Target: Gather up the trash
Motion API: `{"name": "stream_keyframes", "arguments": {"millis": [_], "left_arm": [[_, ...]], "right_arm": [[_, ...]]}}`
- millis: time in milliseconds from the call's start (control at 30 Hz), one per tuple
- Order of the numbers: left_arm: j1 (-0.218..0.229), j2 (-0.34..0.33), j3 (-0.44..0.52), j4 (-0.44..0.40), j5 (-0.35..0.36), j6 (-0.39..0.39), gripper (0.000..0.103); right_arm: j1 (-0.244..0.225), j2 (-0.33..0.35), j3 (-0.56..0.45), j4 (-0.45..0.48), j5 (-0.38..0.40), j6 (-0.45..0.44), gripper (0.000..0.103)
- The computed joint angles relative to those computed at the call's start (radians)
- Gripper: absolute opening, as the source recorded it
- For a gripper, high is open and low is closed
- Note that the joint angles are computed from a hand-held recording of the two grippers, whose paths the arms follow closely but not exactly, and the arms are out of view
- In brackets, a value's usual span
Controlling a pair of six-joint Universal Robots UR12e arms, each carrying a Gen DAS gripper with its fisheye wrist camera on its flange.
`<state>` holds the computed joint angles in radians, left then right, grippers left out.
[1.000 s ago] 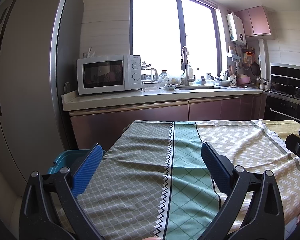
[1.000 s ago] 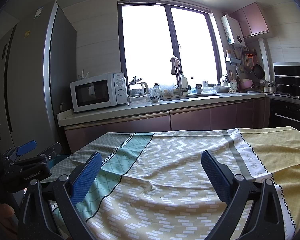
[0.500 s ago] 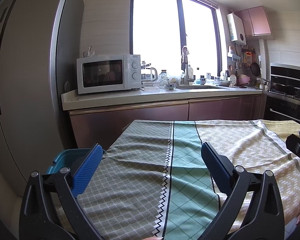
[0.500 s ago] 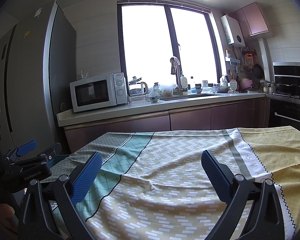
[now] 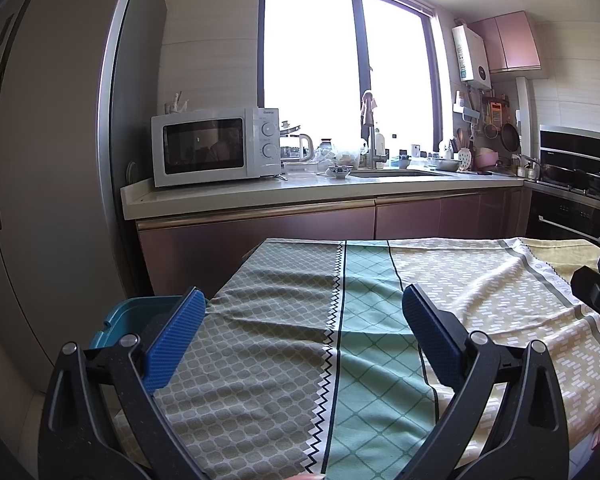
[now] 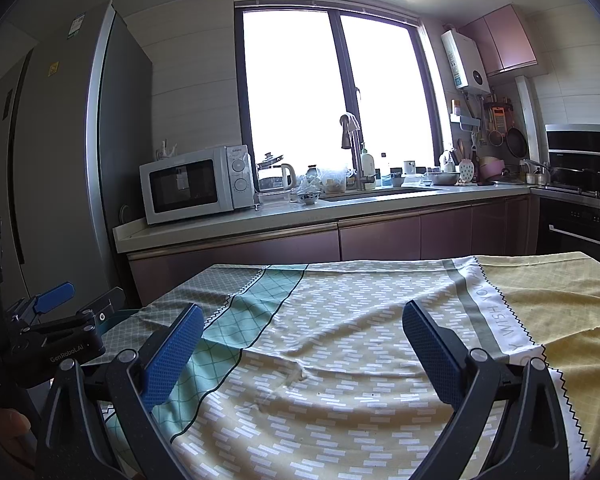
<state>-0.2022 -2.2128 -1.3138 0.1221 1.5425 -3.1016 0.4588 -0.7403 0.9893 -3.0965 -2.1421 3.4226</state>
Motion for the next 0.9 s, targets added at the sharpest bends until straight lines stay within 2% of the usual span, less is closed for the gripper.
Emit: {"name": "stream_keyframes", "arguments": {"millis": [900], "left_arm": [[-0.004,-0.001,-0.001,-0.001,0.005,-0.002,0.097]], "right_arm": [[0.0,-0.006,0.009,-0.002,-0.002,0.005,0.096]]}}
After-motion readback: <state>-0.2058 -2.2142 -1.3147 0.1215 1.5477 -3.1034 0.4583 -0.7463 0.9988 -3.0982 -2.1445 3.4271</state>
